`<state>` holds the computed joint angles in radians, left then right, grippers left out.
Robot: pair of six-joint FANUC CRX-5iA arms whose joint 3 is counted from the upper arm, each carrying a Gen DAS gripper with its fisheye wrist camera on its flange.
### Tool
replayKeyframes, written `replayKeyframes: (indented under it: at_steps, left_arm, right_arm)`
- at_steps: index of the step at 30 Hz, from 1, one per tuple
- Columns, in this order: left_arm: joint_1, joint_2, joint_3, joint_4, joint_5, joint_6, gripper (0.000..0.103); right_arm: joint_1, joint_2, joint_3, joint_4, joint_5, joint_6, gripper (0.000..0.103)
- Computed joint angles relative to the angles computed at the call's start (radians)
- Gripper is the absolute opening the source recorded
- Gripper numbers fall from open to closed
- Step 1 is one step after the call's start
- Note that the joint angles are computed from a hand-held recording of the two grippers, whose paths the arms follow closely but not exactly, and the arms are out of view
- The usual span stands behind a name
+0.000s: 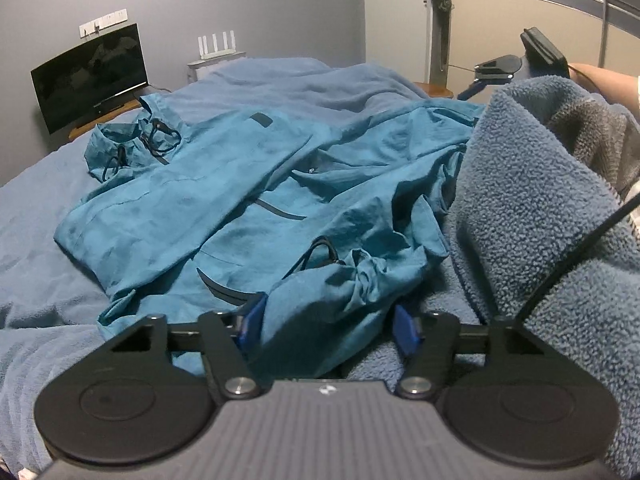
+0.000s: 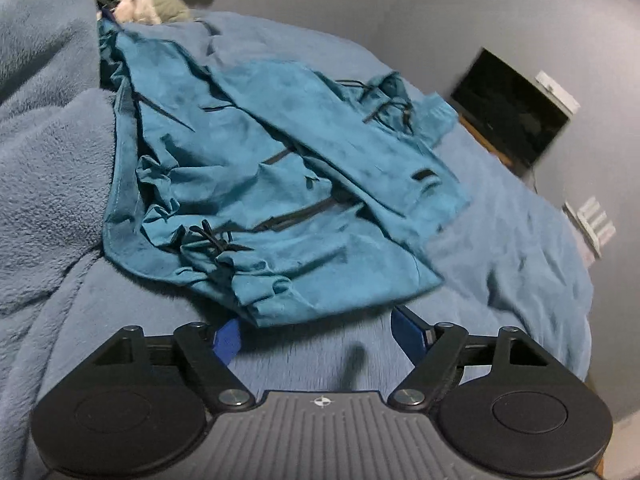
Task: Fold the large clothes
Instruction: 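Grasp the jacket's hem with the left gripper while the right gripper approaches, then lift the jacket hem with the left gripper while the right gripper grasps fabric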
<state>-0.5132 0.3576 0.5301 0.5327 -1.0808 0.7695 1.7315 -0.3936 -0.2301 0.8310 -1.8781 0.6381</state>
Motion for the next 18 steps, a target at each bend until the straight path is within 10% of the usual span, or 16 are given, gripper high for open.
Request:
replayKeyframes:
  at_steps: [10, 15, 18]
  left_arm:
    - [0.010, 0.053, 0.076, -0.004, -0.066, 0.071, 0.052]
    - [0.007, 0.031, 0.029, 0.000, 0.008, 0.085, 0.042]
    - [0.010, 0.008, -0.024, 0.026, 0.085, 0.103, 0.037]
  right_arm:
    - [-0.138, 0.047, 0.043, 0.048, 0.141, 0.474, 0.086]
    - [-0.269, 0.069, 0.185, -0.171, 0.198, 0.569, 0.029]
    - [-0.337, 0.038, 0.195, -0.213, 0.264, 0.473, 0.014]
